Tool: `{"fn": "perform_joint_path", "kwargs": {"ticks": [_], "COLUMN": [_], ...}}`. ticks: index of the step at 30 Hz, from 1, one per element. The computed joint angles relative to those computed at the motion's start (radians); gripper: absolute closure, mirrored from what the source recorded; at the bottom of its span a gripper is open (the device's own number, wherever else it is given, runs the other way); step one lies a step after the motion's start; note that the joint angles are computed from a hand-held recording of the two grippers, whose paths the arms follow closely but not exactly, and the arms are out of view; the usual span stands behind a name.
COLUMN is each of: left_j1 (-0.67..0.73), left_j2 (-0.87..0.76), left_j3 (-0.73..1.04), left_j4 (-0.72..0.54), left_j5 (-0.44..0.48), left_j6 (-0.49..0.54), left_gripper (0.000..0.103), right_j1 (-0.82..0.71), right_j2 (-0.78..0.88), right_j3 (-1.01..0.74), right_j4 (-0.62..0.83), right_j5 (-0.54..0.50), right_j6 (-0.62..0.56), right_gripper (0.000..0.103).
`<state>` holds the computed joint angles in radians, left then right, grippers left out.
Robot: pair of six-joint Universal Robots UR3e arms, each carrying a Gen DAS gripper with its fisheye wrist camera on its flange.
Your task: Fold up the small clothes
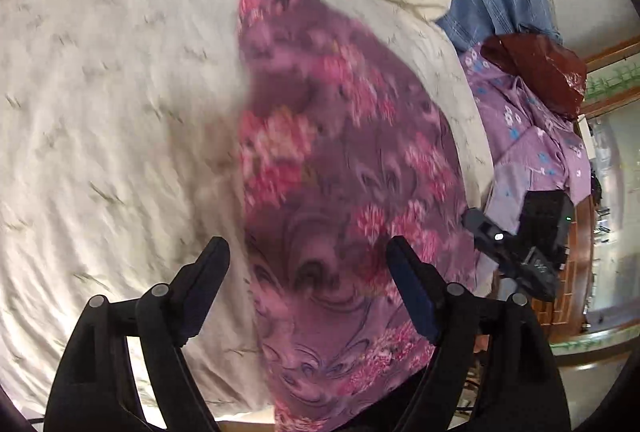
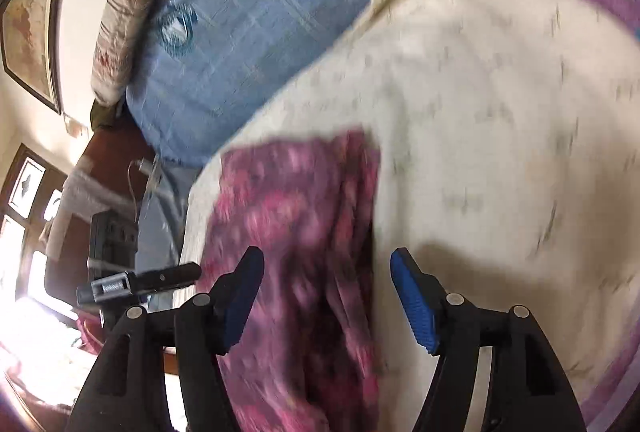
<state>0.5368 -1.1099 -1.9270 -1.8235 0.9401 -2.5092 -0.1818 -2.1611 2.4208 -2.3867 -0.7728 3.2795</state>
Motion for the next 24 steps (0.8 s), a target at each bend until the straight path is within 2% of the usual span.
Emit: {"fn": "perform_joint_path", "kwargs": {"ticks": [2,4,6,7,8,9,10,11,12,13,14,15,17,20,24], "left_j1": [-0.031,-0.048,-0.07,-0.087,-0.103,-0.1,-0.088,-0.076,-0.066,-0.045,-0.03,0.022,0.079,0.198,0.348], "left_j2": [-0.015,0.013,0.007,-0.01,-0.023,-0.014,0.008,0.022,0.043,0.066,0.073,0.084,0.076,0.062,-0.009], "left_j3": [-0.025,-0.043,-0.043,-0.043,-0.046,-0.053,-0.056,-0.053,-0.052,-0.043,-0.034,-0.017,0.023,0.13,0.341], "left_j4": [0.004,0.029,0.055,0.083,0.115,0.124,0.115,0.103,0.09,0.056,0.031,-0.046,-0.116,-0.263,-0.423], "left_j5": [0.001,-0.016,-0.012,-0.021,-0.029,-0.034,-0.034,-0.032,-0.032,-0.035,-0.04,-0.045,-0.063,-0.094,-0.151], "left_j6": [-0.029,-0.043,-0.075,-0.104,-0.139,-0.166,-0.171,-0.162,-0.148,-0.114,-0.095,-0.032,0.015,0.135,0.271], "left_gripper": [0.02,0.019,0.019,0.019,0.019,0.02,0.029,0.042,0.048,0.061,0.068,0.068,0.07,0.071,0.07], "right_j1": [0.029,0.028,-0.032,-0.012,0.051,0.124,0.163,0.216,0.248,0.281,0.301,0.331,0.4,0.446,0.522], "right_j2": [0.046,0.005,-0.051,-0.016,0.06,0.146,0.191,0.217,0.231,0.232,0.228,0.232,0.283,0.384,0.573], "right_j3": [0.055,0.106,0.141,0.133,0.101,0.056,0.046,0.008,-0.018,-0.041,-0.052,-0.075,-0.157,-0.291,-0.577], "right_j4": [-0.084,-0.144,-0.058,-0.078,-0.154,-0.216,-0.299,-0.323,-0.323,-0.33,-0.34,-0.349,-0.368,-0.391,-0.408], "right_j5": [0.02,0.052,0.189,0.179,0.085,-0.009,-0.045,-0.1,-0.127,-0.139,-0.14,-0.154,-0.203,-0.215,-0.222], "right_j6": [0.026,0.039,-0.034,-0.026,0.011,0.033,0.09,0.138,0.151,0.176,0.197,0.214,0.252,0.294,0.345], "right_gripper": [0.034,0.034,0.037,0.038,0.053,0.055,0.055,0.066,0.073,0.074,0.074,0.075,0.075,0.075,0.075]}}
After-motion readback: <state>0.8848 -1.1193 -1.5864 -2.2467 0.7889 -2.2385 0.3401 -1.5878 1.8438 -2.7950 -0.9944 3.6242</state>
